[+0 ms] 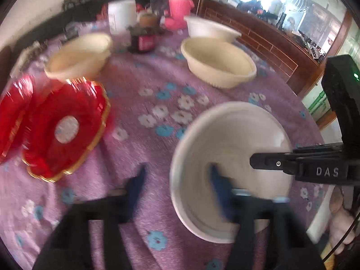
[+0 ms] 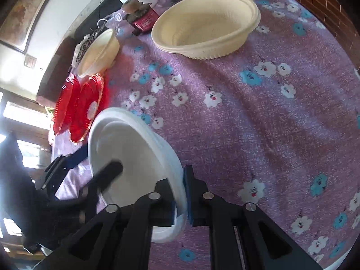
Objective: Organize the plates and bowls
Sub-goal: 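Grasp the white bowl rim with the left gripper while the right gripper holds it, then lower the white bowl onto the large red plate and open both grippers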
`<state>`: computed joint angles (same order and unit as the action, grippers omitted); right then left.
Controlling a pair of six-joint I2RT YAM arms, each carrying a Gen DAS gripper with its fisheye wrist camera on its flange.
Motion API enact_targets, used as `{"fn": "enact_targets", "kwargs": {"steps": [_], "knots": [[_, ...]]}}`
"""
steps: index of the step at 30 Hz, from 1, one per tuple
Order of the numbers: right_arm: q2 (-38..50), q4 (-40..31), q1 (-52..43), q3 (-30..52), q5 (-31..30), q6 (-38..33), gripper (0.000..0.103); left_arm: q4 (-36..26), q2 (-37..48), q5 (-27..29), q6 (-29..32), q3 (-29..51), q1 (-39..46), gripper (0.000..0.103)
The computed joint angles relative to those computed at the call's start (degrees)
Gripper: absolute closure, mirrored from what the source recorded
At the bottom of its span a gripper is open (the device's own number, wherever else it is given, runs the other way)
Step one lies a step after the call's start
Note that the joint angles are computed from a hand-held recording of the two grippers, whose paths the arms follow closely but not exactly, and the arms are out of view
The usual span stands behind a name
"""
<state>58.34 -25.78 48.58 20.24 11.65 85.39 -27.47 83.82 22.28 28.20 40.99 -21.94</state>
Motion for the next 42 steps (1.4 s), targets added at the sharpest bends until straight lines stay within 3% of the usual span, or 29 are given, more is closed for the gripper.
{"fn": "enact_targets", "kwargs": {"steps": [2,4,9,11,12,13,14,19,24,27,31,35,42], "knots": [[0.0,-1.7,0.8,0.5,1.0,0.3,0.076,-0.7,2.0,-0.3,-0.3,0.8,0.2,0.082],[0.0,-3.1,2.0,1.1,2.7,0.8,0.054,1.2,1.8,-1.1,-1.4,-0.3,-0.2,0.081],[2.3,-4.4,3.5,2.4,4.7,2.1,0.052,2.1,1.8,1.0,-3.9,-0.1,0.2,0.063],[3.6,-4.7,4.0,3.1,5.9,2.6,0.055,2.0,2.0,2.2,-4.8,0.5,0.4,0.063],[4.4,-4.8,4.4,3.5,6.4,2.7,0.078,1.5,2.3,2.8,-4.7,0.7,0.2,0.073],[5.0,-5.1,4.3,3.9,6.3,2.9,0.091,1.7,2.0,2.0,-4.9,0.3,-0.4,0.086],[5.2,-7.4,5.1,4.9,7.7,4.5,0.091,2.7,1.2,0.4,-5.4,-0.5,-1.1,0.091],[4.4,-13.9,8.2,10.1,11.7,5.3,0.093,-3.8,-0.7,6.7,-0.9,1.6,4.9,0.091],[9.0,-10.8,2.8,17.6,9.7,-4.3,0.093,-13.1,-3.4,11.1,4.9,9.2,15.2,0.093],[16.3,-7.2,-1.3,25.7,8.0,-13.0,0.093,-16.9,-1.3,12.5,7.9,15.6,21.7,0.093],[29.0,-5.6,-3.7,39.3,6.5,-21.0,0.092,-13.8,2.1,10.4,7.9,21.5,28.3,0.092],[43.1,-6.1,-6.1,56.4,4.6,-28.4,0.092,-13.0,10.7,10.6,6.8,31.4,34.1,0.092],[68.4,-15.3,-10.6,91.2,0.4,-36.5,0.092,-13.0,29.0,6.1,2.2,53.2,36.1,0.091]]}}
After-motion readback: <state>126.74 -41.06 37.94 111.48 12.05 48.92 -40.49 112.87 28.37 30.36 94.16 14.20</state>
